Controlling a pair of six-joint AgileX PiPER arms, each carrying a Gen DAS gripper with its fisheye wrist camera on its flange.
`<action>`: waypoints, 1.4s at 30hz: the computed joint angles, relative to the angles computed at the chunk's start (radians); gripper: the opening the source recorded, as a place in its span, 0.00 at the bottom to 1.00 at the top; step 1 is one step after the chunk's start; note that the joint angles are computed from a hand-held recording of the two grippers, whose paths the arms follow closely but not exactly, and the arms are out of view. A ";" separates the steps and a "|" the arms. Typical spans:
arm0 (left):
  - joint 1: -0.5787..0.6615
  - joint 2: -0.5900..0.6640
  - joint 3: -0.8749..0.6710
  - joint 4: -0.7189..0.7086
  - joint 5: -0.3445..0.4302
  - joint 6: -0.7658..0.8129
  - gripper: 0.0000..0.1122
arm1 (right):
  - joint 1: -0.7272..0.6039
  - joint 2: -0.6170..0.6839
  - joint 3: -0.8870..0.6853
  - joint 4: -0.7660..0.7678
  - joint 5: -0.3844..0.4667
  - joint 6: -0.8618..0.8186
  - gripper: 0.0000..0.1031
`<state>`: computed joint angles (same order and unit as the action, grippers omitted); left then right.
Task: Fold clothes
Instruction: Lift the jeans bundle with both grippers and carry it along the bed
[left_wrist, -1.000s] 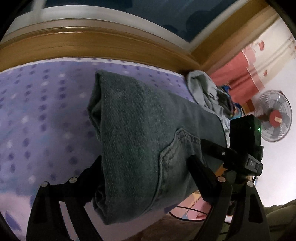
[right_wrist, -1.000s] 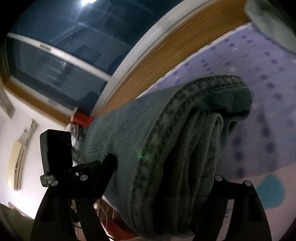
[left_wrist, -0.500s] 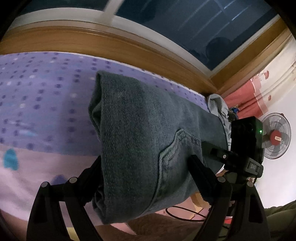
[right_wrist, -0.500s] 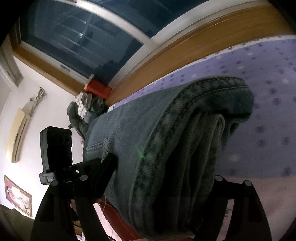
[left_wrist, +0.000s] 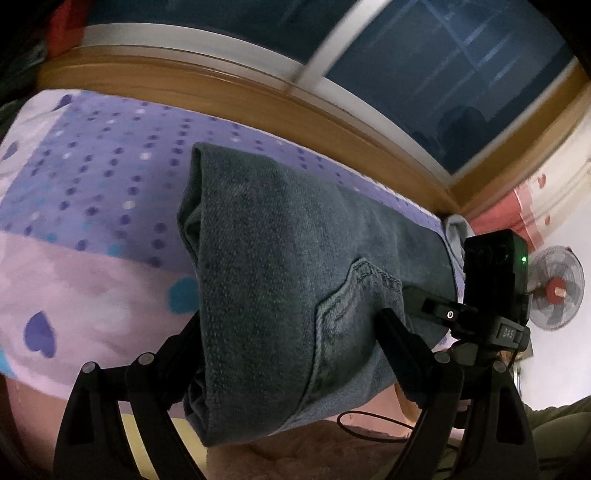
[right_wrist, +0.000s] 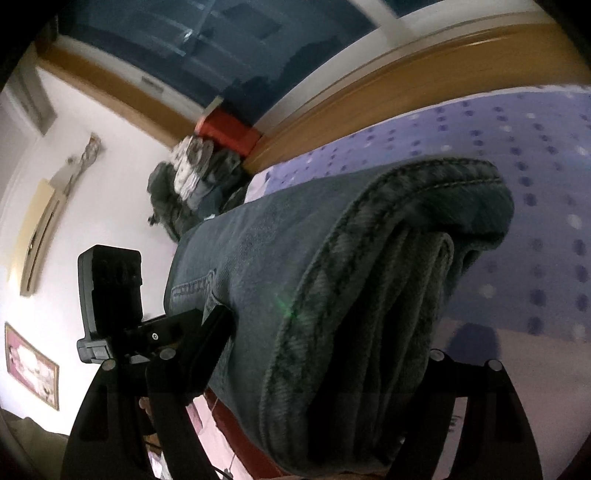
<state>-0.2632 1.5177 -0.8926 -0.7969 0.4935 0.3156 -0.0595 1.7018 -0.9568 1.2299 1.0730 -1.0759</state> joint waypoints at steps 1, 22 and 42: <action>0.018 -0.011 0.017 -0.007 -0.005 0.005 0.80 | 0.022 0.014 -0.016 0.000 -0.005 0.006 0.78; 0.473 0.093 -0.083 -0.122 0.197 0.364 0.80 | 0.383 0.316 -0.480 -0.029 -0.120 0.238 0.78; 0.714 0.698 -0.873 -0.075 0.569 0.558 0.80 | 0.598 0.842 -1.448 -0.505 -0.199 1.017 0.78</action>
<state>0.4508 2.2160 -1.7660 -0.8720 1.0621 0.8739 0.5385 2.5441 -2.4043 0.7248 0.8736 -0.0592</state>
